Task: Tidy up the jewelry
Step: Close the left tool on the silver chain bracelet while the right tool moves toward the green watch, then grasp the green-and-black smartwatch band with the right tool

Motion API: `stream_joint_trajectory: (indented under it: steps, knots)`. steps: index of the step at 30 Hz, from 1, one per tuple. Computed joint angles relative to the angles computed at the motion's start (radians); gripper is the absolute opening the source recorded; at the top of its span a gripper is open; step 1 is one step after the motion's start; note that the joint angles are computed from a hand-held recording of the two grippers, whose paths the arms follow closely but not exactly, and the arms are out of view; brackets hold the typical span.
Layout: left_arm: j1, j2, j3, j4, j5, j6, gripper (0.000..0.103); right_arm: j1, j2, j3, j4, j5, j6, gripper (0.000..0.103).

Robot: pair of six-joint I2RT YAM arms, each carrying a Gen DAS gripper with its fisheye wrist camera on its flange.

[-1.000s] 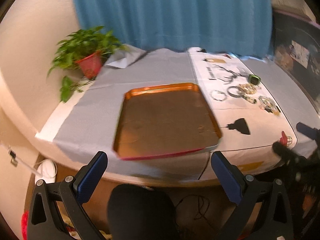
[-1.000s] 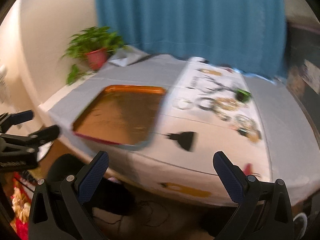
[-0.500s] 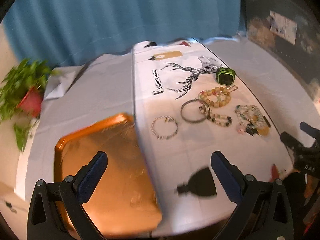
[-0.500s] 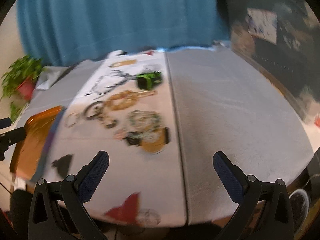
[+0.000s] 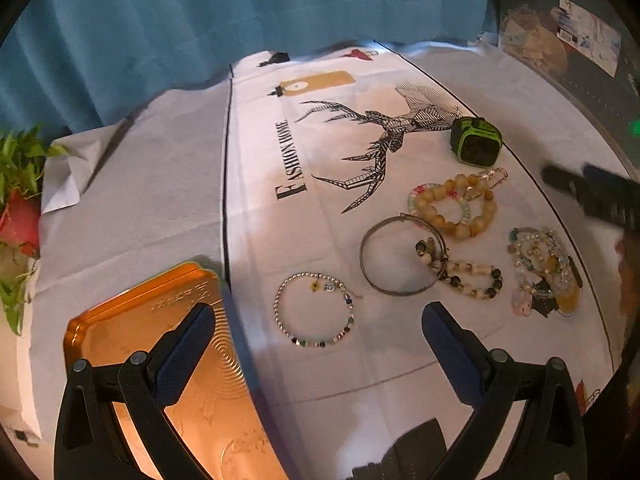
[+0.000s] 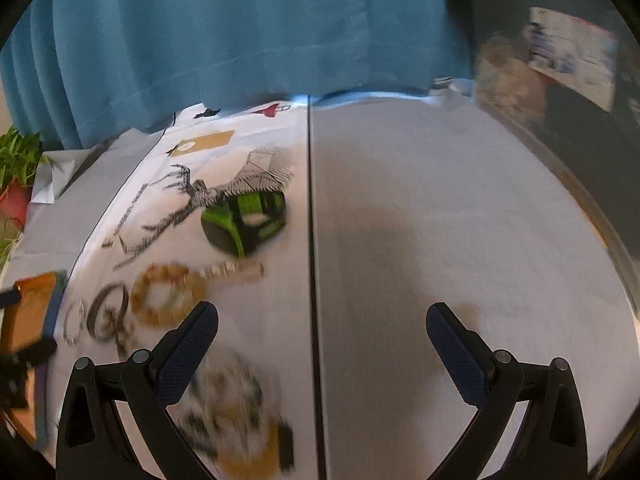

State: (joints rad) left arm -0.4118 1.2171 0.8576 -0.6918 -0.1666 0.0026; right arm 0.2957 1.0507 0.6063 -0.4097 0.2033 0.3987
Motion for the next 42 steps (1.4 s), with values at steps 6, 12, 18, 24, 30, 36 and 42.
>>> stream_joint_trajectory:
  steps: [6, 12, 18, 24, 30, 36, 42]
  knots:
    - [0.048, 0.119, 0.055, 0.000, 0.085, 0.121, 0.103, -0.033, 0.267, 0.156, 0.089, -0.142, -0.030, 0.103]
    - [0.105, 0.327, 0.188, -0.078, 0.144, 0.211, 0.102, -0.008, 0.516, 0.291, 0.111, -0.080, -0.090, 0.103]
    - [0.142, 0.396, 0.251, -0.140, 0.208, 0.273, 0.092, -0.048, 0.570, 0.324, 0.129, -0.056, -0.139, 0.103]
    - [0.173, 0.371, 0.265, -0.148, 0.318, 0.250, 0.002, -0.024, 0.526, 0.283, 0.182, -0.011, -0.177, 0.052]
    - [0.174, 0.248, 0.219, -0.130, 0.324, 0.213, 0.002, -0.072, 0.418, 0.225, 0.160, -0.065, -0.139, 0.041]
    - [0.238, 0.024, 0.222, -0.245, 0.384, 0.215, 0.002, -0.098, 0.158, 0.158, 0.040, -0.069, -0.148, 0.000]
    - [0.322, -0.152, 0.242, -0.367, 0.445, 0.233, 0.002, -0.066, -0.054, 0.162, -0.121, -0.010, -0.173, 0.000]
